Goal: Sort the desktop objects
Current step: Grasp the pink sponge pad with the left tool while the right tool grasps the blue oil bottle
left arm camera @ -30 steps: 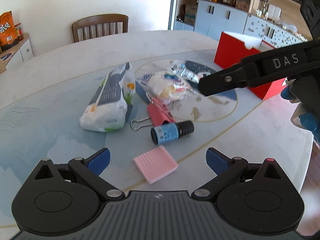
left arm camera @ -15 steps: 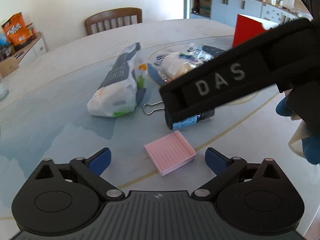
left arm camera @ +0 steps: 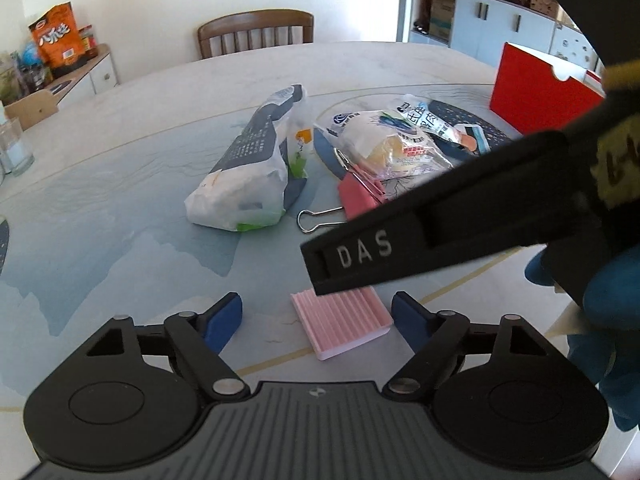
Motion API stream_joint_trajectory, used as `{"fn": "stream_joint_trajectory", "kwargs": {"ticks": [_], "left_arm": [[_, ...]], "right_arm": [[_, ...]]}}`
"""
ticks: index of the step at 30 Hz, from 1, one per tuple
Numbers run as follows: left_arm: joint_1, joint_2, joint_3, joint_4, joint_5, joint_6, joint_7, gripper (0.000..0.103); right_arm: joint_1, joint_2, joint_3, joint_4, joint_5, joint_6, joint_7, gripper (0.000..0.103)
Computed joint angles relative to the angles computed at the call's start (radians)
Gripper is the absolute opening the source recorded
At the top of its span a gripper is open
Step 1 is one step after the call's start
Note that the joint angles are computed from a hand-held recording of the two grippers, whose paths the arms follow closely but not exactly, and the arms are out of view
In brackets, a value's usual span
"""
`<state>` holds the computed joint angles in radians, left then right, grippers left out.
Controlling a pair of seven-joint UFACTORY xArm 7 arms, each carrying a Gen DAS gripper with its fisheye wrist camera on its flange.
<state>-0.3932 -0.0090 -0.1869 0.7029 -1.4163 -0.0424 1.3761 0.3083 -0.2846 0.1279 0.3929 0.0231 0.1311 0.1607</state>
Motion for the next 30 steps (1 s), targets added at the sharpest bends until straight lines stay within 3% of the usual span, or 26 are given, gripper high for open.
{"fn": "stream_joint_trajectory", "kwargs": {"ticks": [7, 13, 16, 18, 19, 23, 30], "left_arm": [[-0.005, -0.01, 0.008, -0.01, 0.019, -0.014, -0.037, 0.062], [0.003, 0.008, 0.011, 0.017, -0.029, -0.009, 0.032, 0.06], [0.027, 0.015, 0.017, 0.046, -0.129, 0.055, 0.195, 0.06], [0.047, 0.013, 0.028, 0.058, -0.218, 0.123, 0.372, 0.064], [0.058, 0.017, 0.035, 0.062, -0.207, 0.153, 0.402, 0.068], [0.109, 0.056, 0.057, 0.101, -0.008, 0.285, 0.326, 0.078], [0.167, 0.087, 0.05, 0.142, 0.066, 0.415, 0.394, 0.078]], "right_arm": [[0.019, -0.029, -0.037, -0.016, 0.009, 0.02, -0.062, 0.063], [0.019, -0.068, -0.074, -0.043, 0.047, 0.035, -0.119, 0.063], [0.034, -0.08, -0.106, -0.05, 0.08, 0.041, -0.166, 0.063], [0.036, -0.084, -0.115, -0.049, 0.098, 0.05, -0.184, 0.063], [0.044, -0.089, -0.129, -0.05, 0.114, 0.056, -0.201, 0.063], [0.054, -0.11, -0.156, -0.058, 0.158, 0.077, -0.266, 0.063], [0.049, -0.131, -0.163, -0.066, 0.203, 0.102, -0.326, 0.063]]}}
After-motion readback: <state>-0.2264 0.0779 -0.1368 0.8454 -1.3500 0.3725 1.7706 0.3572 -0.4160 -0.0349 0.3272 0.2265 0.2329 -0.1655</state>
